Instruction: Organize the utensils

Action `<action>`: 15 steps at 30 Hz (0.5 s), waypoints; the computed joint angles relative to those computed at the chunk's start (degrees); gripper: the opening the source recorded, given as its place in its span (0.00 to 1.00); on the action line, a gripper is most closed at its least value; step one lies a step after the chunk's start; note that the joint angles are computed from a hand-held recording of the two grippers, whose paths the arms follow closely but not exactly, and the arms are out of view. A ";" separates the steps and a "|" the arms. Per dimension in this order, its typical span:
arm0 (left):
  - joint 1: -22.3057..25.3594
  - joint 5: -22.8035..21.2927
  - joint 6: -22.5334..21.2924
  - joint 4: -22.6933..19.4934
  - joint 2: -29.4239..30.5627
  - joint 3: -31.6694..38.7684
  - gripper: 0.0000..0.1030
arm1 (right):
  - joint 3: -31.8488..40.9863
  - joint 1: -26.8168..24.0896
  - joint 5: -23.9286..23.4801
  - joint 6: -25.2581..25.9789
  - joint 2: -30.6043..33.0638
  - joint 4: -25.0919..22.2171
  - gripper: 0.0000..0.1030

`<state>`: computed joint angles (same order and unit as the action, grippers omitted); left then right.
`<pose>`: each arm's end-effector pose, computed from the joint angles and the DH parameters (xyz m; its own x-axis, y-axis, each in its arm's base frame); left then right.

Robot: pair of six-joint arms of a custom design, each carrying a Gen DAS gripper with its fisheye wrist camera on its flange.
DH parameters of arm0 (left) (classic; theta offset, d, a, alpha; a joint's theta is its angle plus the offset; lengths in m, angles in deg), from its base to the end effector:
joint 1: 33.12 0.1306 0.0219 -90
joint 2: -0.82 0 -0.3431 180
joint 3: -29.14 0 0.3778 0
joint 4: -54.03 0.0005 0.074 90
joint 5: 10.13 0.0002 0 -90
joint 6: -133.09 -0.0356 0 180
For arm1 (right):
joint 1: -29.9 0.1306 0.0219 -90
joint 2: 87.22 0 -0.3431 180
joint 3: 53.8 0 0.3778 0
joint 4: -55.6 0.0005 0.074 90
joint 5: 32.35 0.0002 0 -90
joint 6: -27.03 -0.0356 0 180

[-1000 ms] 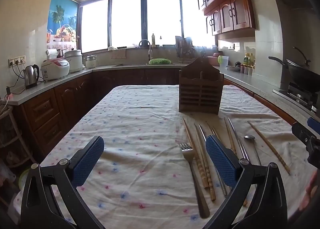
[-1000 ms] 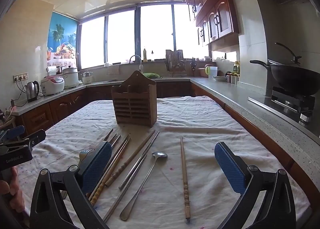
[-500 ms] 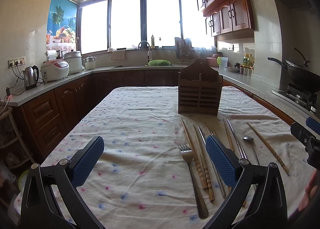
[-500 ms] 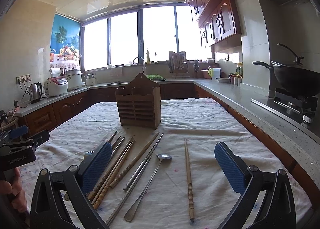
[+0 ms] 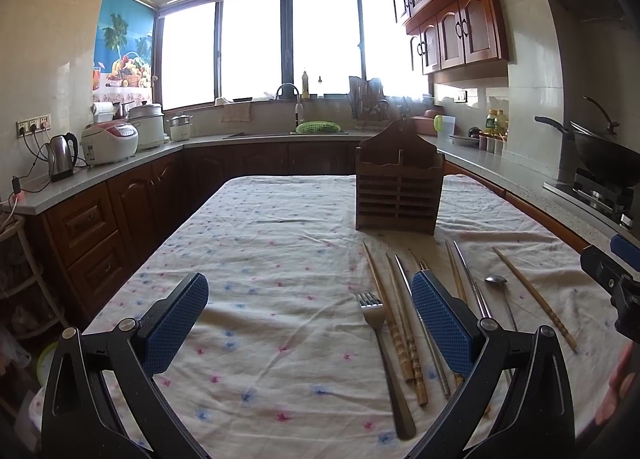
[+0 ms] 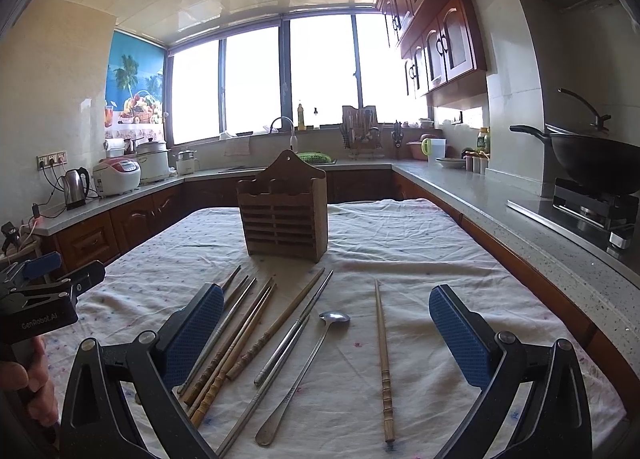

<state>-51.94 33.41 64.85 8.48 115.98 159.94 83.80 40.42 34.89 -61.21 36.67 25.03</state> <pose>0.5921 -0.1751 0.4937 -0.3002 -0.1675 -0.9390 -0.5210 0.8535 0.0144 0.6685 0.1376 0.4738 -0.2687 -0.0787 -0.9600 -0.5409 0.8370 0.0828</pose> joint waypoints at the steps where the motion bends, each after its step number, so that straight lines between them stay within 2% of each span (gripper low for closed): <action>1: -0.01 0.09 0.06 -0.05 0.05 0.09 1.00 | 0.00 0.00 0.00 0.00 0.00 0.00 1.00; 15: 0.20 0.59 -0.44 -0.14 0.07 0.21 1.00 | 0.50 -0.06 -0.28 -0.53 0.28 -0.27 1.00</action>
<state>-51.74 34.00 64.41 8.34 116.05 160.15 84.30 40.36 34.60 -61.75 36.95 24.76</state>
